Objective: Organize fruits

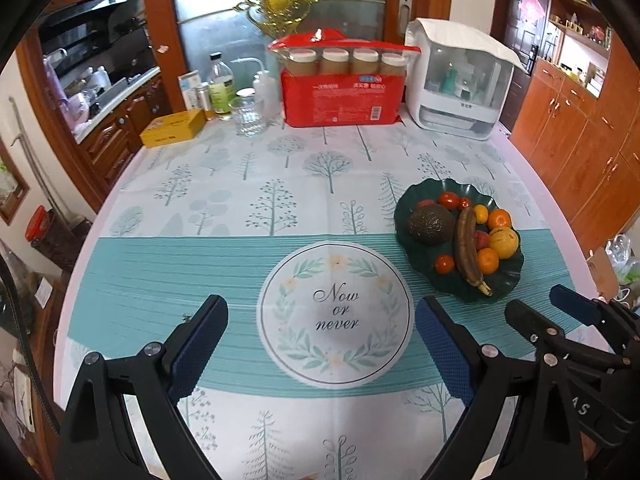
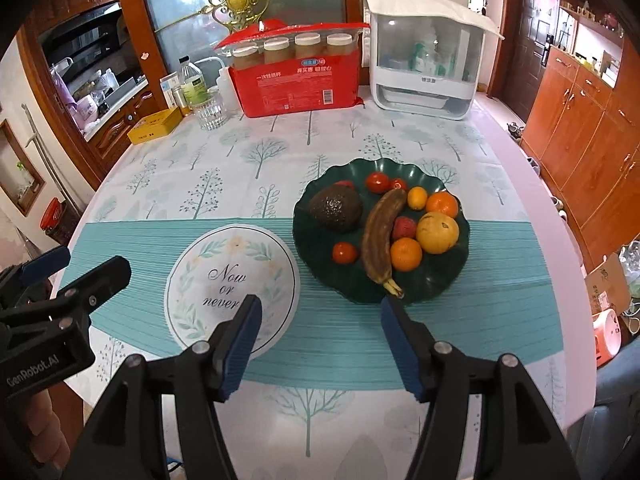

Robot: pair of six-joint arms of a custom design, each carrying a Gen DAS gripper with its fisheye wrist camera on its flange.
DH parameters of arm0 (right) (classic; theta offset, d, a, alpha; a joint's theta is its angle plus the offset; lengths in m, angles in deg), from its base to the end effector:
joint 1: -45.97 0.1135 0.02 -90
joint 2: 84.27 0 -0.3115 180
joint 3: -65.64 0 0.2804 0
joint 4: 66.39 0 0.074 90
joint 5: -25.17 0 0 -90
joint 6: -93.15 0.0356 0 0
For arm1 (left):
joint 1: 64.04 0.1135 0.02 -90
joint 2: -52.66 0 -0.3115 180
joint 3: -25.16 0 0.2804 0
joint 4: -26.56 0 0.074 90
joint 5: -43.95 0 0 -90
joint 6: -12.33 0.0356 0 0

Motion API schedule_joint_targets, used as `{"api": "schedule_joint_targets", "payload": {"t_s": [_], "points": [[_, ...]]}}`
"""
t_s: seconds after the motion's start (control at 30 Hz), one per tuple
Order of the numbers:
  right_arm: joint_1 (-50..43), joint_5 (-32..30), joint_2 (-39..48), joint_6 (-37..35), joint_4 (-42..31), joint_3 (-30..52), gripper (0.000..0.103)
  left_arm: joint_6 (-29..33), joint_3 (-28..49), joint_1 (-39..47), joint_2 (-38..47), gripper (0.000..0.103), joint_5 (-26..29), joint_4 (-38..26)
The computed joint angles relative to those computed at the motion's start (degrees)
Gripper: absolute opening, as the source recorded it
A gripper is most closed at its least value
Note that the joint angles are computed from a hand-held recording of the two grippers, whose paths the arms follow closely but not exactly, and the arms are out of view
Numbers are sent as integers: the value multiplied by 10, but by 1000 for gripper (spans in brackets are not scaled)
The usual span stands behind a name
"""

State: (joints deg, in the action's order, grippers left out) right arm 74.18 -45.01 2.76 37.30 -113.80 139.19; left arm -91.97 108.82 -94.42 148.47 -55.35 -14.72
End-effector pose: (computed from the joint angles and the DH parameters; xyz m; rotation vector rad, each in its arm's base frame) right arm 0.2955 0.1448 0.2653 0.2460 2.5241 -0.0381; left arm 0.3399 -0.1926 0.2767 0.2819 2.4741 -0.1254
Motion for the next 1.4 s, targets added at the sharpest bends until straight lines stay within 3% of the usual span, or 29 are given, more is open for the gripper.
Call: {"api": "schedule_joint_targets", "payload": {"t_s": [0.43,1.4], "points": [[43,47,-24,29,-25,15,65,-23,-17,-8,-37,94,-30,-24],[47,33,-24,4,-3,14,65,-28,-25,-9,-41,94,-27,-30]]}}
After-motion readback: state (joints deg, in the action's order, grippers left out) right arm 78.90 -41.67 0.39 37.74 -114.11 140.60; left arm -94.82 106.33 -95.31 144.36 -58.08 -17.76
